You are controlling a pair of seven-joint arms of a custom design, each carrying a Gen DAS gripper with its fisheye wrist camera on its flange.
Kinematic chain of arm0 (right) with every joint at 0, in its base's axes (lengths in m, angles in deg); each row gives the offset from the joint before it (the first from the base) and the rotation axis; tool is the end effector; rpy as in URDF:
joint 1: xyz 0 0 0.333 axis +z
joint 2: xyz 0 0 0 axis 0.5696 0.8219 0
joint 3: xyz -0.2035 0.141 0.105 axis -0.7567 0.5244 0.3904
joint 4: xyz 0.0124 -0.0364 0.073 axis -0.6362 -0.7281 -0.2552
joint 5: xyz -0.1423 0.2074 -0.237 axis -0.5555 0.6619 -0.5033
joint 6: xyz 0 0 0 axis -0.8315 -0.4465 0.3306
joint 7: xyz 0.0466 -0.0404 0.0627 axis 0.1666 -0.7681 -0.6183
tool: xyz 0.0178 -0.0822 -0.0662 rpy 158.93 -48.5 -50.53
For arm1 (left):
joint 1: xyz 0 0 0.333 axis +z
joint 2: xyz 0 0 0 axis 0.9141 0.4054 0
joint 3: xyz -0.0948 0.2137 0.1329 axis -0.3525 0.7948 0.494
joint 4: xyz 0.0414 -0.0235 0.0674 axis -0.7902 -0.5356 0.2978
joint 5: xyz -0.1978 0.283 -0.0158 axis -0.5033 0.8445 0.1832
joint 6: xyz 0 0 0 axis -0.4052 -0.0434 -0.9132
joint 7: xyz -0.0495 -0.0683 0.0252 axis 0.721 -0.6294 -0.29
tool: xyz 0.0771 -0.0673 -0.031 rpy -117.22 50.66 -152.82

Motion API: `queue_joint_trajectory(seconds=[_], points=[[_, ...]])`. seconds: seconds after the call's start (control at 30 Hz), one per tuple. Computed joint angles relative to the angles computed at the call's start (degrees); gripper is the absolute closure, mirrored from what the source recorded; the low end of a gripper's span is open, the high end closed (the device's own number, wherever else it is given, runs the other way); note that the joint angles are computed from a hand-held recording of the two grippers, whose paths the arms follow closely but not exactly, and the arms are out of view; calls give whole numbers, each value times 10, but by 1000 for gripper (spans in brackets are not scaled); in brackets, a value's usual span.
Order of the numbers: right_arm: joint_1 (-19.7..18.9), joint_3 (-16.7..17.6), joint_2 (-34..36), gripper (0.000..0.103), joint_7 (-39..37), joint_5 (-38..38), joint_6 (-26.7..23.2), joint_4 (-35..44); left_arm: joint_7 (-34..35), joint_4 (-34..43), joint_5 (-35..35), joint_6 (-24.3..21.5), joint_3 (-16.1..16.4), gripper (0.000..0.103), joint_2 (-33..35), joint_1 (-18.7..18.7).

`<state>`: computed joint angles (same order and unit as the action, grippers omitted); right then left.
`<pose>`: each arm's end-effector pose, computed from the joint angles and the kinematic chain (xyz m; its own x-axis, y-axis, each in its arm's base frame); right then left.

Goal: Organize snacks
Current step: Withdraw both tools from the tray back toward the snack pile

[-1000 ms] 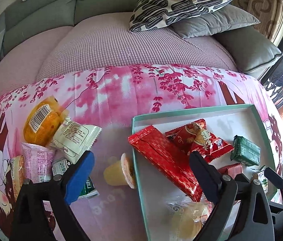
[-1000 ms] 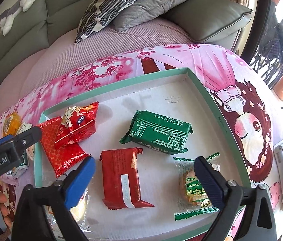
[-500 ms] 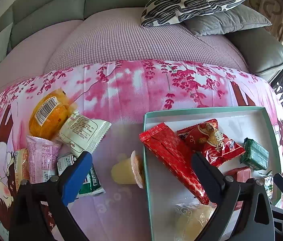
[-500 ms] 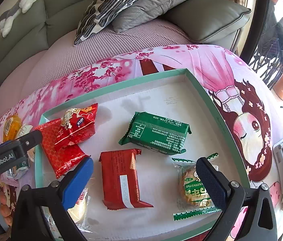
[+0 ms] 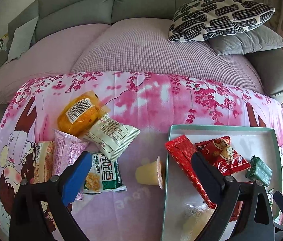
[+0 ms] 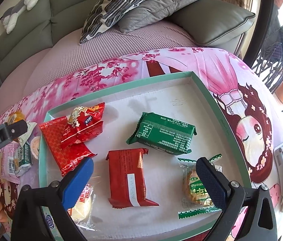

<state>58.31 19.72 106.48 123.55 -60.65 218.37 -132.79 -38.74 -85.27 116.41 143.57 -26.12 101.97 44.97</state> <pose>0.6245 0.3133 0.3562 0.0079 -0.9974 -0.0716 -0.8575 0.0301 -0.5136 0.6443 -0.2840 0.3930 0.3252 -0.9456 -0.0109 -0.8222 -0.2770 -0.4972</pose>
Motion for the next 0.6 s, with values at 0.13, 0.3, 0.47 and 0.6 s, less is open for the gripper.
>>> queue_joint_trajectory(seconds=[0.13, 0.3, 0.47, 0.6], points=[[5, 1, 3, 0, -4, -3, -3, 7, -8, -24, 2, -9, 1, 4, -18, 1], [12, 3, 9, 0, -16, -3, -6, 18, -44, -90, 26, -12, 6, 4, -65, 4], [21, 6, 15, 0, -26, -3, -6, 30, -86, -174, 40, -4, 1, 4, -122, 23], [30, 13, 22, 0, -43, -2, -3, 42, -133, -245, 66, -17, 1, 4, -172, 34]])
